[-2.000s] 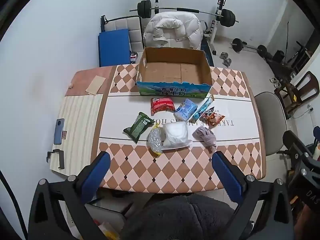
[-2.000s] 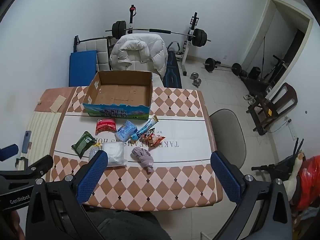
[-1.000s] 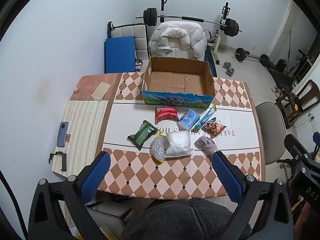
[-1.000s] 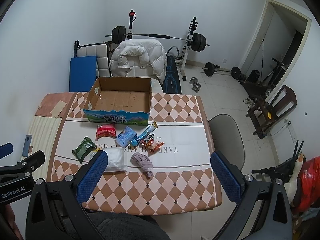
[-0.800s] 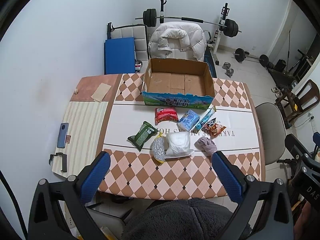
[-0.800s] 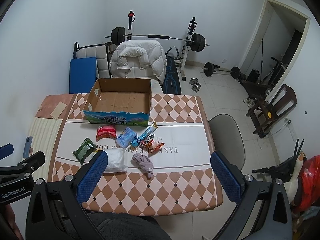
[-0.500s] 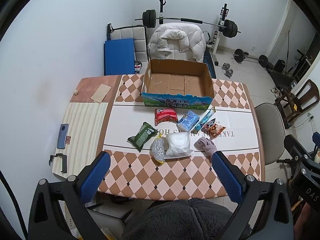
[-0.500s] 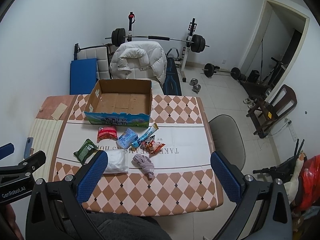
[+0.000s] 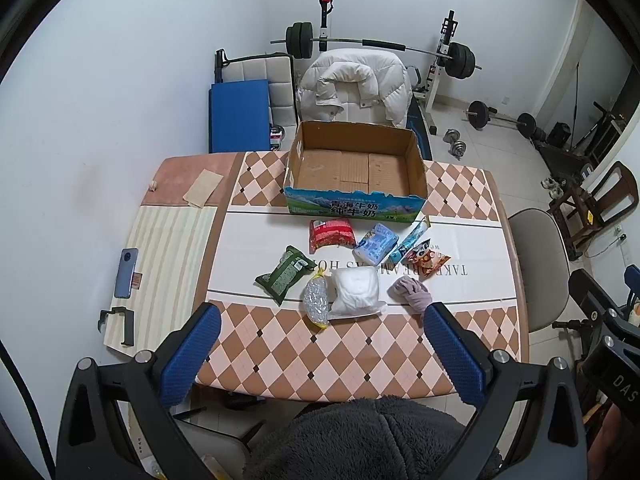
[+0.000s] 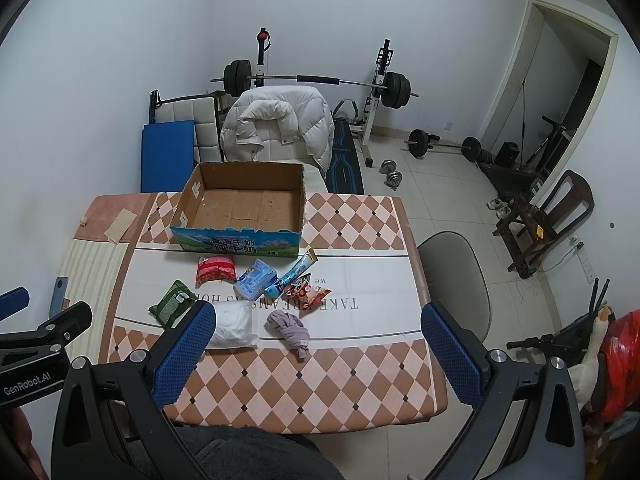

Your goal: Organize soft objects

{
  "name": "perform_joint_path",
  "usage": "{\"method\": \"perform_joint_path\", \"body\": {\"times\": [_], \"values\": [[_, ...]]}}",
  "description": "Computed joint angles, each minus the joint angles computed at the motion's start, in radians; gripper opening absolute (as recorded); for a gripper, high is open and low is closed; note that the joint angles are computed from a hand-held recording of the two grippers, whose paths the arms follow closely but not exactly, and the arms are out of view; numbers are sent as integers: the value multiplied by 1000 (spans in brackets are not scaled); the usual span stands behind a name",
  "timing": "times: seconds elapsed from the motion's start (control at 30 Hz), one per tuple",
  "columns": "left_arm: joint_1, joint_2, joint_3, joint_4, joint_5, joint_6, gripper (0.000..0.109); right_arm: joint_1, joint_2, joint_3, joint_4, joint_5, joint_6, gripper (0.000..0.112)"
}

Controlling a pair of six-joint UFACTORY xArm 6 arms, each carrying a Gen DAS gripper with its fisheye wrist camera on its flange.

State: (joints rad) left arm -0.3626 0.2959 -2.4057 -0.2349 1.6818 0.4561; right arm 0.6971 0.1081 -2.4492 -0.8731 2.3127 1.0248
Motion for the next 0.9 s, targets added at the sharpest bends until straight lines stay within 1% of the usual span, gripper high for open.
{"method": "perform_joint_path", "body": {"times": [0.1,0.17,0.37,0.4,0.43,0.5,0.53,0.6,0.63,0.77,0.9], "values": [[2,-10,21,-1,-12,3,103,1,-12,21,7,-5,11,103],[2,-7,15,-1,-10,3,103,1,-1,-1,-1,-1,1,103],[4,3,0,-2,-2,3,103,3,-19,31,7,-7,15,103],[4,-4,11,-2,-8,4,103,1,-6,9,2,-4,4,103],[4,-7,17,-2,-10,4,103,4,-15,22,8,-4,13,103],[3,-4,10,-3,-6,1,103,8,15,-30,-15,4,-14,103],[3,-4,10,-3,-7,2,103,7,6,-13,-6,6,-2,103],[3,-6,13,-2,-10,3,103,6,19,-36,-14,10,-13,103],[5,-15,31,-3,-17,6,103,8,2,-7,-4,4,2,103],[4,-16,32,-2,-18,4,103,9,-16,23,3,-4,15,103],[0,37,-71,-1,24,-14,103,11,10,-21,-13,4,-7,103]]}}
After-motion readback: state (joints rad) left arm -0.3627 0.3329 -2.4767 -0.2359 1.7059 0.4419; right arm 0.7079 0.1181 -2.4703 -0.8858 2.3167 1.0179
